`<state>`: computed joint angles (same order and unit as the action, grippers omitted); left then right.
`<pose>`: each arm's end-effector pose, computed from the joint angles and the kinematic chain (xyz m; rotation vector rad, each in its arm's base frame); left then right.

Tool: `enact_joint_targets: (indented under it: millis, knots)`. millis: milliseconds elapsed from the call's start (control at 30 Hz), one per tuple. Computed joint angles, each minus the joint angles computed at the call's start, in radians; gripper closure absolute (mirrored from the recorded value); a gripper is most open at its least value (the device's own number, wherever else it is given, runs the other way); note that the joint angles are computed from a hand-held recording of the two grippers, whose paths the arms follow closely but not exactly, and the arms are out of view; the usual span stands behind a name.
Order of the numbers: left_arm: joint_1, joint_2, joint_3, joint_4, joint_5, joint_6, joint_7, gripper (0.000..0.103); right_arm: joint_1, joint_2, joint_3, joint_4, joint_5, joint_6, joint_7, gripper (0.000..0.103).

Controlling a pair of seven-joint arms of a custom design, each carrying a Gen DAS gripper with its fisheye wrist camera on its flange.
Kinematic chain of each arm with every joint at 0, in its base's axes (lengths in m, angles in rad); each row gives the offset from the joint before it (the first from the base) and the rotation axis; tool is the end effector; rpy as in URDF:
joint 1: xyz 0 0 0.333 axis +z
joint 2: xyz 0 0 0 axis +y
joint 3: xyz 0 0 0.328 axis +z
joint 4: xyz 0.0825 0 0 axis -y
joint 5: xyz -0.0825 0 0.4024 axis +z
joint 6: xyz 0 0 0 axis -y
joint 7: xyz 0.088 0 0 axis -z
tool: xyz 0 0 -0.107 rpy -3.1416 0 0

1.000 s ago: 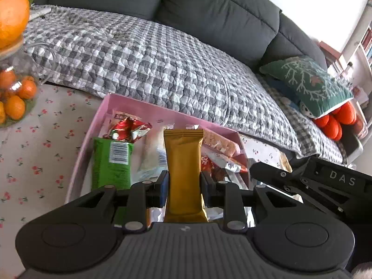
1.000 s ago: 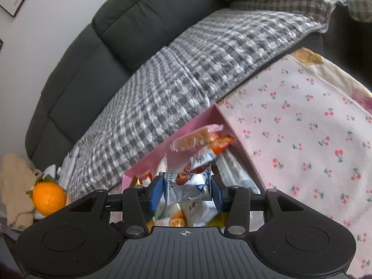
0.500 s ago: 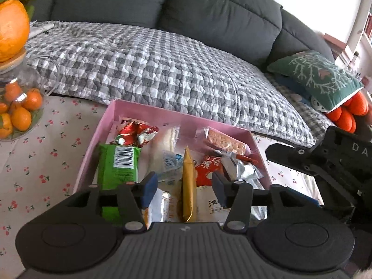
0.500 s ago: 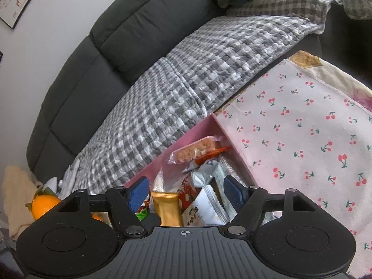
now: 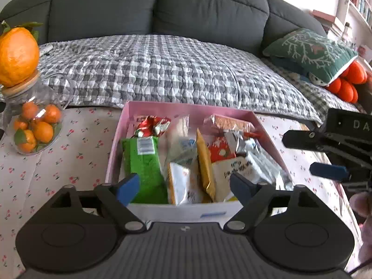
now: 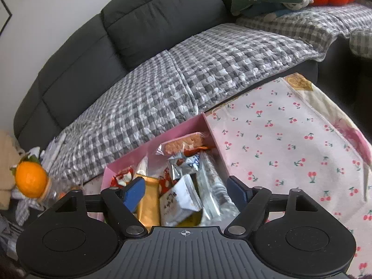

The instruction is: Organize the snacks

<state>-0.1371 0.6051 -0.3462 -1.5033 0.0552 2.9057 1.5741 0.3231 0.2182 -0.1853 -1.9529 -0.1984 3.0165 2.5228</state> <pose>0.7149 -0.3069 0.4296 -1.4527 2.1715 -1.0761 0.6577 0.1144 0.4715 -1.0782 2.0592 -0.4192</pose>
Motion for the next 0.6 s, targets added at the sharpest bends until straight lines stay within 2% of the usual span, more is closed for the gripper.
enact_joint_targets:
  millis: [100,200,267,467,600]
  knots:
    - [0.011,-0.027,0.0,-0.039,0.002,0.007,0.005,0.009,-0.003,-0.026,0.003,-0.021,-0.02,-0.016,-0.021,0.021]
    - [0.038,-0.05,-0.019,-0.076,-0.015,0.013,0.019,0.004,-0.005,-0.052,0.004,-0.044,-0.074,-0.04,-0.015,0.015]
    - [0.044,-0.065,-0.017,-0.098,-0.019,0.016,0.022,0.001,-0.022,-0.07,0.025,-0.058,-0.101,-0.065,-0.042,0.015]
    - [0.041,-0.126,0.01,-0.179,0.001,0.017,0.017,0.001,-0.053,-0.115,0.072,-0.105,-0.226,-0.112,-0.051,0.015]
    - [0.03,-0.165,0.031,-0.23,0.018,-0.012,0.012,0.001,-0.087,-0.145,0.118,-0.155,-0.192,-0.109,-0.084,0.015]
